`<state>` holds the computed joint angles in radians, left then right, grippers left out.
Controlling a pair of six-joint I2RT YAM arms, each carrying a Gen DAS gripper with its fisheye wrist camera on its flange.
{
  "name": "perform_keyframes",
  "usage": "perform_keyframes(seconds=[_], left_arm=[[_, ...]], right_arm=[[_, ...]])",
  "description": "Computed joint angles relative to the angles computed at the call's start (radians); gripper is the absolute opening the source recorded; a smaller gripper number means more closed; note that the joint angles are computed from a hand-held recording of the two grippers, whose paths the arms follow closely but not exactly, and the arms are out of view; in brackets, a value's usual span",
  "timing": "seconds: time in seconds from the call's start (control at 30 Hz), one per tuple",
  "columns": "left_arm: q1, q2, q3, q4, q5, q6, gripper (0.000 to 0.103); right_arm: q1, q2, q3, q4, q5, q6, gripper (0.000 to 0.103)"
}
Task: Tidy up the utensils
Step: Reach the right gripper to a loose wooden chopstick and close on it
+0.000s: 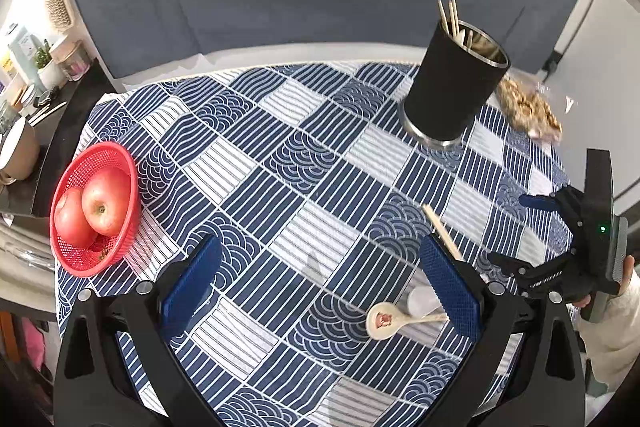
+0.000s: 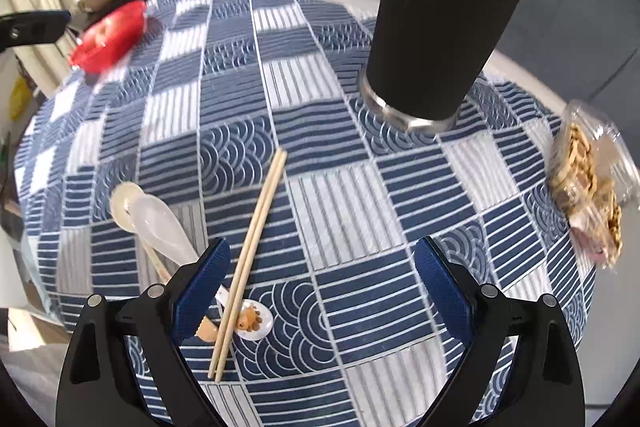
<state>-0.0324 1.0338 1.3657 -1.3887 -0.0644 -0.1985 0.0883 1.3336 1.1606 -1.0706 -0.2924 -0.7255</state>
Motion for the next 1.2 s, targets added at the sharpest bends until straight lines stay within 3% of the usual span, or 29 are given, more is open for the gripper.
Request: perform_keyframes(seconds=[0.27, 0.4, 0.5, 0.83, 1.07, 1.17, 1.2], left_arm=[[0.028, 0.005, -0.042, 0.007, 0.064, 0.067, 0.097], [0.0, 0.014, -0.056, 0.022, 0.05, 0.072, 0.097], [0.005, 0.02, -0.077, 0.04, 0.066, 0.073, 0.097], [-0.012, 0.034, -0.149, 0.083, 0.112, 0.041, 0.097], [-0.037, 0.031, -0.205, 0.097, 0.103, 0.025, 0.097], [-0.07, 0.028, -0.219, 0.097, 0.075, 0.002, 0.097], [-0.079, 0.025, -0.223, 0.096, 0.069, -0.002, 0.097]], right_arm=[[0.064, 0.062, -0.035, 0.052, 0.09, 0.09, 0.089], [0.112, 0.075, -0.071, 0.108, 0.202, 0.126, 0.089], [0.064, 0.157, 0.01, 0.012, 0.131, 0.192, 0.09], [0.054, 0.168, 0.032, -0.033, 0.08, 0.217, 0.09], [0.112, 0.156, 0.013, 0.009, 0.145, 0.271, 0.095], [0.169, 0.181, 0.005, 0.045, 0.251, 0.383, 0.096], [0.161, 0.185, 0.008, 0.043, 0.231, 0.394, 0.095]])
